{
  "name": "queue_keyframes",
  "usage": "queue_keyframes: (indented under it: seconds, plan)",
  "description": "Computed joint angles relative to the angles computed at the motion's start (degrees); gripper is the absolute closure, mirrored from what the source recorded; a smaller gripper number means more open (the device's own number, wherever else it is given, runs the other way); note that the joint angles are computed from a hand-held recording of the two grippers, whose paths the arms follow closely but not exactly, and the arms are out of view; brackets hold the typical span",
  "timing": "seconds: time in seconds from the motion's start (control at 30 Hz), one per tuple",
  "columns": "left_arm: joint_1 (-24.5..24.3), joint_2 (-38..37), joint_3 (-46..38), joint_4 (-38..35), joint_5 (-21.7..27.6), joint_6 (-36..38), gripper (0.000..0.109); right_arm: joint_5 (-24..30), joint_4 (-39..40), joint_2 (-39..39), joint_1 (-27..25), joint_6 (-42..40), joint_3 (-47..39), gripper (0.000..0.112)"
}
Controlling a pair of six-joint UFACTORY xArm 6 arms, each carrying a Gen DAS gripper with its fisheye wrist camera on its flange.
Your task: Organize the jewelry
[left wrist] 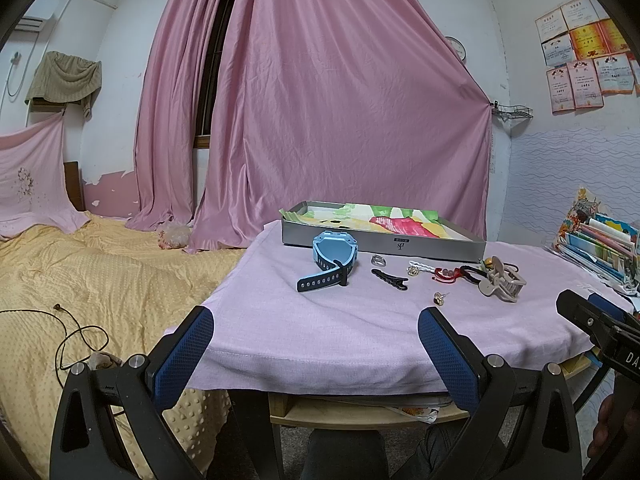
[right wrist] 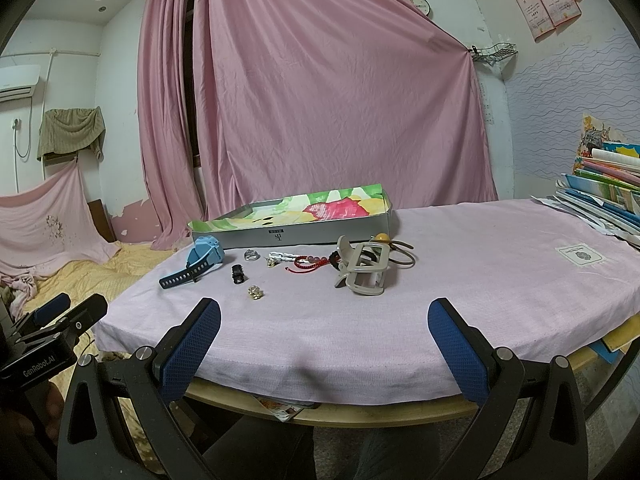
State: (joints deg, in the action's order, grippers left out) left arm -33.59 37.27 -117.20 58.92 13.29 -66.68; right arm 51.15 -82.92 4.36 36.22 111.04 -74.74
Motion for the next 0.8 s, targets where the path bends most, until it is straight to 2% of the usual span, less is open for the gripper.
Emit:
queue_keyframes:
  seconds: [0.4,0.6,0.73,0.8]
  plan:
    - [0.0,0.0,0.1,-0.1,0.0,0.1,0.006,0.0,0.0,0.0,0.0,0.1,0.0,0.010]
    - [0.0,1.3,-1.7,-2.7,1.0,2.4,0.006,-0.1,0.1,0.0,0.0,0.0,0.0,0.010]
    - [0.3,4.8,-6.1,-8.8,1.7,8.8,0.006,-0.7,-0.1,0.2,-0.5,0.1,0.3,0.010]
    - [0.5,6.8,-9.2,-15.5,2.2,15.9,0.006,-0.9,-0.4,0.3,-0.7,-0.3,0.1,0.010]
